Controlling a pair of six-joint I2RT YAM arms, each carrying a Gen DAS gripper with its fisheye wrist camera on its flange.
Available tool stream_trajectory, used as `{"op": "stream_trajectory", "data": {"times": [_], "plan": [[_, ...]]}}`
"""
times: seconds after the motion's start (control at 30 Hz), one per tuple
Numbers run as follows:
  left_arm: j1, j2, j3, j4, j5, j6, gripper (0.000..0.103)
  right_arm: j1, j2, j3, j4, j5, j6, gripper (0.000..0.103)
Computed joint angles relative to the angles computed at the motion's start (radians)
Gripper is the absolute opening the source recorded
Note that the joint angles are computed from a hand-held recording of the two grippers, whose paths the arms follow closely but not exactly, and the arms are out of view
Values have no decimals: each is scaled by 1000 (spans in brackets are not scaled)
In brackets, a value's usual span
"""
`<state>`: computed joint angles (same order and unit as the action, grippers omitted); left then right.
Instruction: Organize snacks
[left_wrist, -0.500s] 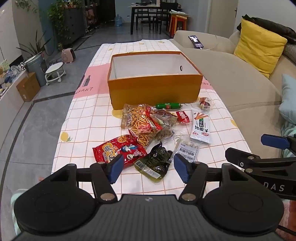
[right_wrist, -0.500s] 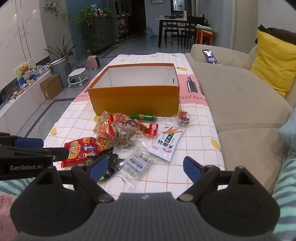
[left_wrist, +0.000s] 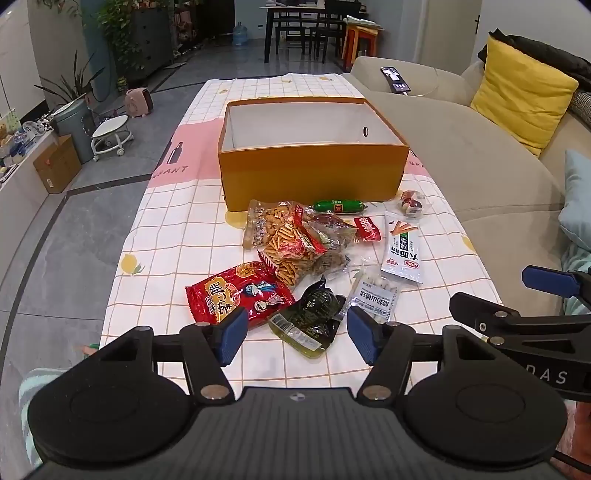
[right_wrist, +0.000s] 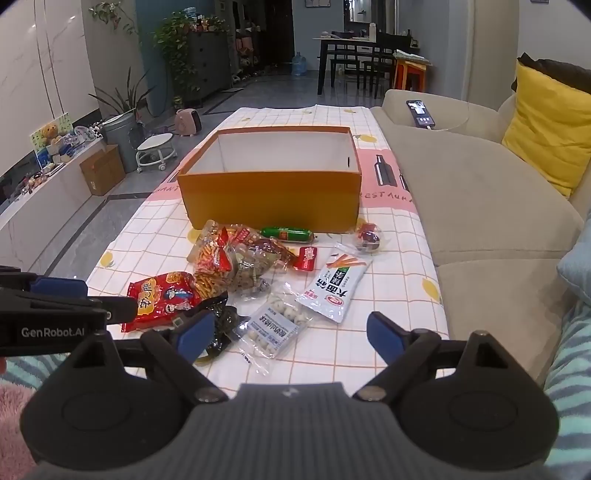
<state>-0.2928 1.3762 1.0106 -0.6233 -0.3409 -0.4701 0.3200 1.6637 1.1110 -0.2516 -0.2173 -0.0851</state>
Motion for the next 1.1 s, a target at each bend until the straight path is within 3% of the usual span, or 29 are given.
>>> {"op": "stream_trajectory", "data": {"times": [1.1], "plan": [[17, -22, 9, -18, 6, 0, 71, 15, -1, 28, -28, 12, -6, 88]]}}
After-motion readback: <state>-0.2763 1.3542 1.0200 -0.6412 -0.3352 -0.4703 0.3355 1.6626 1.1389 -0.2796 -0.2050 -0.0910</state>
